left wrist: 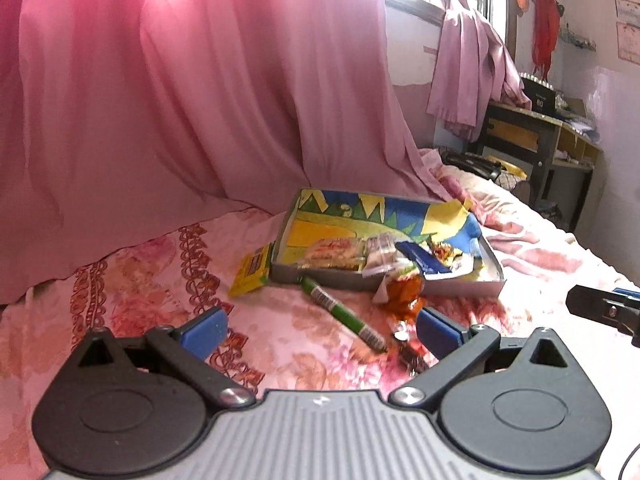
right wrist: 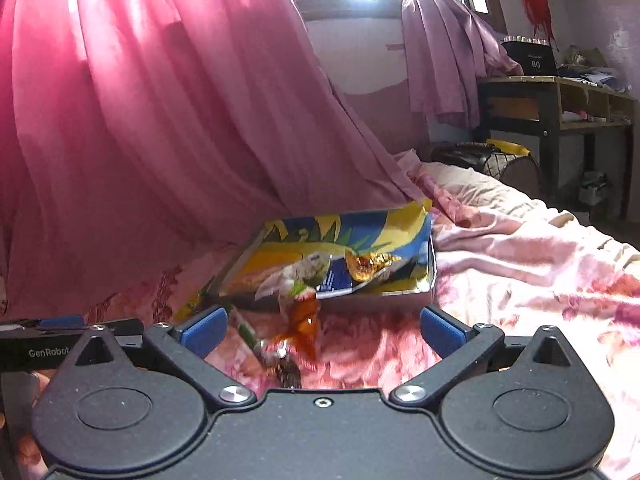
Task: Organize snacks
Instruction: 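Withdraw both grippers from the tray back over the loose snacks, then move the left gripper to the green tube while the right approaches the dark brown sachet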
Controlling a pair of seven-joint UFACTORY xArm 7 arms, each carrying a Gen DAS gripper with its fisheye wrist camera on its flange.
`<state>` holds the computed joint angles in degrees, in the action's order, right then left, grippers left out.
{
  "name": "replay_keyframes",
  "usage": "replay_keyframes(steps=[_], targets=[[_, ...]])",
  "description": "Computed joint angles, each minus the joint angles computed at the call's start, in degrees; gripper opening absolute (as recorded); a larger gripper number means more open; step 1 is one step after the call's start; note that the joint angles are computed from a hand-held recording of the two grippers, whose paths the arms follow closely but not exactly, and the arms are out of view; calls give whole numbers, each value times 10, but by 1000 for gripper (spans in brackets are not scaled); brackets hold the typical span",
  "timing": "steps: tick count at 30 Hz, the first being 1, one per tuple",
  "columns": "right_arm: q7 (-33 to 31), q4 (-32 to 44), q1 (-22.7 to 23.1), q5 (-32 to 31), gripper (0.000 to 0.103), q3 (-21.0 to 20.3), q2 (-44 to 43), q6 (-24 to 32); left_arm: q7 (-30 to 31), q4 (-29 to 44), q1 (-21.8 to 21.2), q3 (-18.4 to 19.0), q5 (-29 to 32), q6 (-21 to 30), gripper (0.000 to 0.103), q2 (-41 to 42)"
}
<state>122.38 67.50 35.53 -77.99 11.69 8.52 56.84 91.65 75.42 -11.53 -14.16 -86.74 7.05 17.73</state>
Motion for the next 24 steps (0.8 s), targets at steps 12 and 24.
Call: replay_keyframes(steps=[12,24], targets=[[-55,14,12,75,102,0,21,-30,-121,-72,4,-4,132,-26,103,-32],[-94,30,19,118,102,-14,38,-38,-439,-65,-33,66,486,56,103,-10]])
